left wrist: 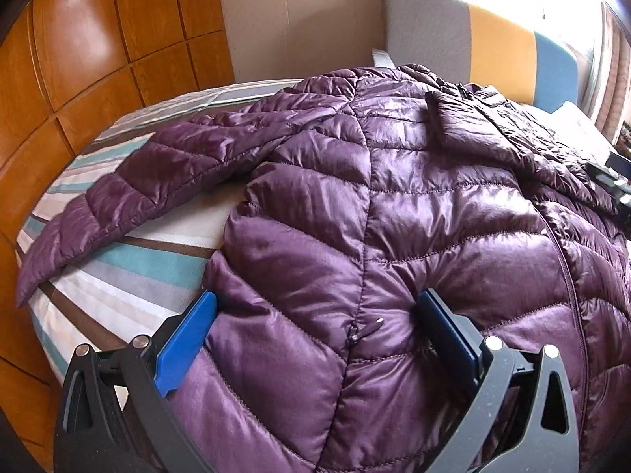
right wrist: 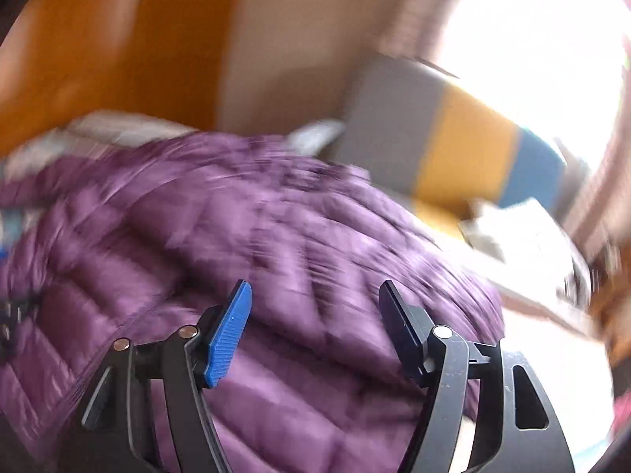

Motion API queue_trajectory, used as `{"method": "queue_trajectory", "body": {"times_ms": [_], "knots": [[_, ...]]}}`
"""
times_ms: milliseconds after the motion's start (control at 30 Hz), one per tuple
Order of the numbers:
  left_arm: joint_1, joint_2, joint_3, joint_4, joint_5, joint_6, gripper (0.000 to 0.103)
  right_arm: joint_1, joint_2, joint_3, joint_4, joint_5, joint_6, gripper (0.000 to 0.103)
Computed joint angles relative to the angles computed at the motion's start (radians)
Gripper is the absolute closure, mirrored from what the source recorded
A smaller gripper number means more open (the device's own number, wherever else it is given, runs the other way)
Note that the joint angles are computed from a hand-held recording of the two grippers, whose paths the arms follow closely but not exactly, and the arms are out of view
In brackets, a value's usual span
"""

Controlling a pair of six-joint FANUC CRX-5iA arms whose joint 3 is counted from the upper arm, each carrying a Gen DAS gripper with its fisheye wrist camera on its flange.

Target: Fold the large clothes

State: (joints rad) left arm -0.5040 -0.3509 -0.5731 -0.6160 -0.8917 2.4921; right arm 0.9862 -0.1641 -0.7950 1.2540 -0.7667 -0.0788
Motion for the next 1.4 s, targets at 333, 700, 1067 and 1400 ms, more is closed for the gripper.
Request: {"method": "queue_trajectory", "body": {"times_ms": [333,700,1067,1400], "knots": [[-0.04,0.018,0.077,-0.008,-0.003,-0.023,0.002,-0.15,-0.048,0.005,-0.356,-0.086,-0.253,0.071],[-0.022,0.146,0.204,-0.006,0.046,-0.056,0.002,-0.163,0.02,0.014,-0.295,0.0,-0.168,0.071],[0.004,0.466,0.471,-0.038,0.006,-0.047,0.002,-0.135,0.056,0.028,-0.266,-0.059,-0.184,0.071],[0.089,0.437,0.371,0.094,0.131,-0.091,0.002,-0.135,-0.044,-0.051,-0.103,-0.038,-0.31,0.071]]}}
